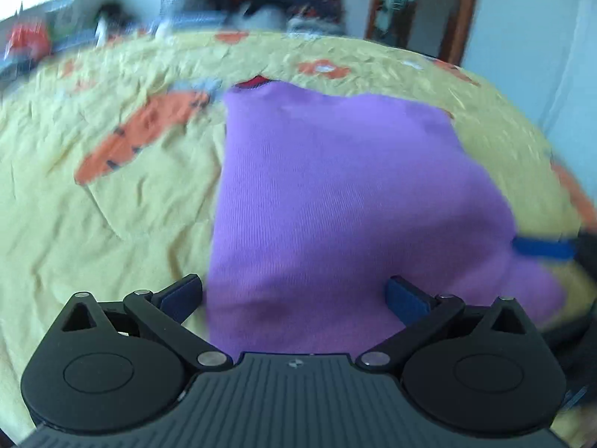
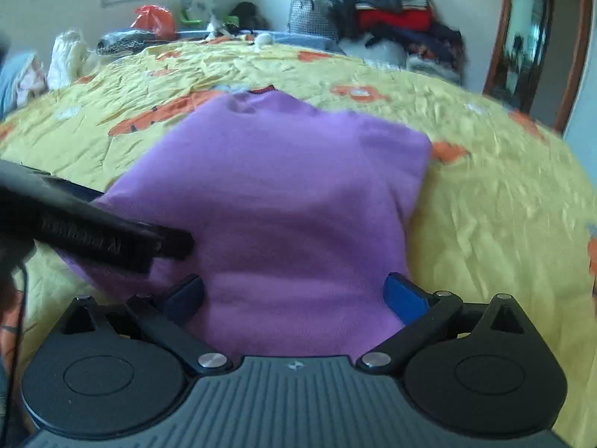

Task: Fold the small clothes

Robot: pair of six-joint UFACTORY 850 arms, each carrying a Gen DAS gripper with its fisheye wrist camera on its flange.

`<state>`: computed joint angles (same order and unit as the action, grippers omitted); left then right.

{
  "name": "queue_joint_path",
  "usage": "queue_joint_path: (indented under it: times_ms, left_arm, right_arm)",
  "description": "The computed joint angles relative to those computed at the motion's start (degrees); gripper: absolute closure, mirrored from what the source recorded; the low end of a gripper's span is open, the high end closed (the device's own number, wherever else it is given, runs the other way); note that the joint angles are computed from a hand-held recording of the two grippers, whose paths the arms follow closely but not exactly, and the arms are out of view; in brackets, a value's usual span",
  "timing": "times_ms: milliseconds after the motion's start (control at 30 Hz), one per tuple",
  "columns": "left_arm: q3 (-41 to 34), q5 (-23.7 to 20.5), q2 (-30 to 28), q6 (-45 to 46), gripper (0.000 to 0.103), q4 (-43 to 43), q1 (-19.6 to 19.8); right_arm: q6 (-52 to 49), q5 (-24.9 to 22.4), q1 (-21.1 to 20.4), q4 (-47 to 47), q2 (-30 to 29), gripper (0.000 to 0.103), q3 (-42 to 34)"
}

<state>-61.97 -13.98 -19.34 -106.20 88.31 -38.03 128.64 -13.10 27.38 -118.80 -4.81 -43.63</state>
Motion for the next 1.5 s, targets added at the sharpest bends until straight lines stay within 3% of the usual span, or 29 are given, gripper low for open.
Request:
queue_joint_path:
  times_ms: [67, 167, 233, 300, 433, 533, 600, 733, 833, 867, 933, 1033, 1133, 1267, 1333, 1500]
  left_arm:
    - [3.02, 0.48, 2.48, -4.47, 0.000, 2.69, 0.12]
    - [5.30, 0.86, 5.03, -0.37, 0.000, -2.63, -0.06]
    - [6.19, 0.91, 5.98, 1.61, 0.000, -6.03, -0.29]
    - [6.93, 0.24, 6.65, 3.32, 0.000, -8.13, -0.93]
    - [8.50, -1.60, 7.40, 3.29, 0.000, -6.66, -2.15]
    - [10.38, 1.18, 9.40, 9.76, 0.000, -9.86, -0.91]
    - [13.65, 2.43, 13.38, 19.81, 0.000, -18.32, 1.97]
    - [20.48, -11.08, 23.92, 43.58, 0.000, -28.40, 8.05]
    - [23.51, -20.39, 31.24, 55.50, 0.000, -28.21, 10.58]
    - [23.68, -21.22, 33.04, 57.68, 0.000, -30.44, 11.34]
    - [23.03, -17.43, 34.85, 61.61, 0.000, -38.05, 12.29]
    - [21.37, -9.61, 31.80, 49.95, 0.000, -35.89, 8.77]
    - [16.36, -3.65, 22.10, 32.82, 0.000, -29.48, 3.87]
    - [9.12, -4.69, 11.73, 16.46, 0.000, -18.74, -1.52]
    - [6.51, -5.76, 8.57, 15.64, 0.000, -19.52, -2.57]
    - [6.30, -6.46, 6.11, 9.25, 0.000, -18.30, -3.38]
  right_arm:
    - [-5.18, 0.06, -0.02, 4.19, 1.83, 0.000, 1.05]
    - [-8.26, -4.23, 1.17, 10.59, 2.08, 0.000, 0.83]
    - [-9.82, -2.78, 0.62, 16.18, 2.10, 0.000, 0.37]
    - [-18.42, 1.18, -0.11, 26.35, 1.08, 0.000, 0.45]
    - [-25.77, -3.45, 4.01, 34.32, 6.15, 0.000, 5.40]
    - [-29.07, -4.79, 5.34, 39.36, 8.89, 0.000, 7.72]
    - [-32.06, -5.25, 5.72, 41.81, 10.47, 0.000, 8.71]
    - [-41.68, -8.29, 5.97, 49.46, 16.69, 0.000, 11.92]
    - [-57.16, -15.84, 6.49, 59.52, 23.55, 0.000, 14.26]
    - [-59.90, -18.81, 6.86, 60.89, 25.36, 0.000, 14.71]
    - [-61.87, -21.40, 6.00, 63.33, 27.22, 0.000, 14.46]
    - [-53.32, -12.01, 3.19, 58.70, 26.19, 0.000, 14.02]
    - [-41.06, -6.35, 3.49, 50.24, 17.22, 0.000, 10.40]
    - [-32.38, -9.61, 6.56, 44.33, 6.43, 0.000, 4.70]
    - [-25.19, -9.05, 6.49, 39.68, 5.08, 0.000, 4.08]
    - [-19.83, -10.01, 5.92, 36.36, 3.41, 0.000, 3.15]
